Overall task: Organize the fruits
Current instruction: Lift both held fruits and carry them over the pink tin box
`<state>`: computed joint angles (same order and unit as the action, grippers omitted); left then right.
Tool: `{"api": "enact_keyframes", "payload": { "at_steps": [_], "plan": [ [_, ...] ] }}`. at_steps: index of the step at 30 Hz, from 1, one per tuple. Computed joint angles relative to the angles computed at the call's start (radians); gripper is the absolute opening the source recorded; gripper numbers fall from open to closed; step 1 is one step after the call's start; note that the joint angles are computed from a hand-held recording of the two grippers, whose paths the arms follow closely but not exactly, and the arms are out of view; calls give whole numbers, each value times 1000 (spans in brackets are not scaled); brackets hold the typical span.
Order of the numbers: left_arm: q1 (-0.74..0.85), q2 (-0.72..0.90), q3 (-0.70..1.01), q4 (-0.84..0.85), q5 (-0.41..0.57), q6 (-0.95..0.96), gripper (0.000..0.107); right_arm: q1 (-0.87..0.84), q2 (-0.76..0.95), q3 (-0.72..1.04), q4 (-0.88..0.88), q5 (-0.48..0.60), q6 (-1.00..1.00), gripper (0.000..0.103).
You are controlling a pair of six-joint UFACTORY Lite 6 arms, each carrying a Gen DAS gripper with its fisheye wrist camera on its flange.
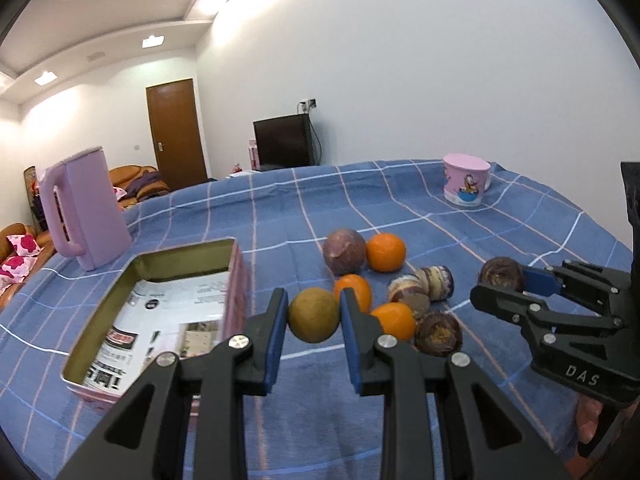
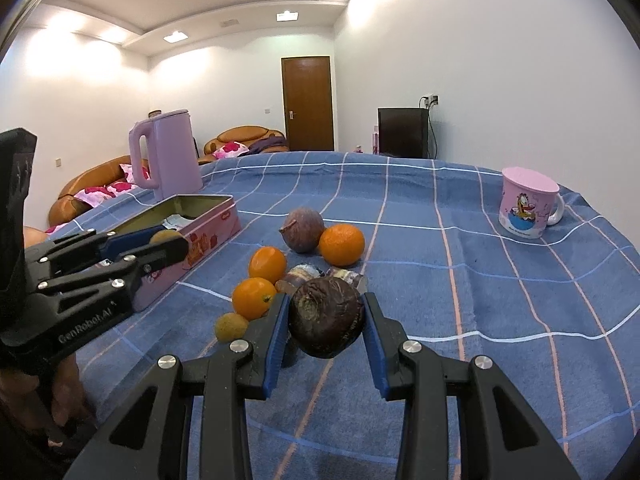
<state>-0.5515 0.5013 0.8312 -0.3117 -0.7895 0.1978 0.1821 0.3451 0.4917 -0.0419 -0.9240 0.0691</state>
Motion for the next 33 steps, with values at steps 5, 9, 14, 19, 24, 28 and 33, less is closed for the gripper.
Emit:
{"api": "enact_keyframes", "payload": {
  "at_steps": [5,9,14,19,24,28,33],
  "plan": [
    [55,-31,-5,10,25,4,28,60,-8,57,31,64,-25,38],
    [106,-30,10,19,54,8,28,115,5,134,50,129,-38,38],
    [187,-14,43,45,98,1,28,175,33,246,65,212,-52,38],
    [257,2,76,76,131,-6,28,224,106,400,61,302,-56,38],
    [315,36,127,108,179,-14,28,251,191,539,56,376,-64,38],
    [349,61,161,134,205,-21,28,271,248,640,54,434,-65,38],
    [382,96,223,162,256,-35,28,295,322,757,62,499,-80,38]
  ]
}}
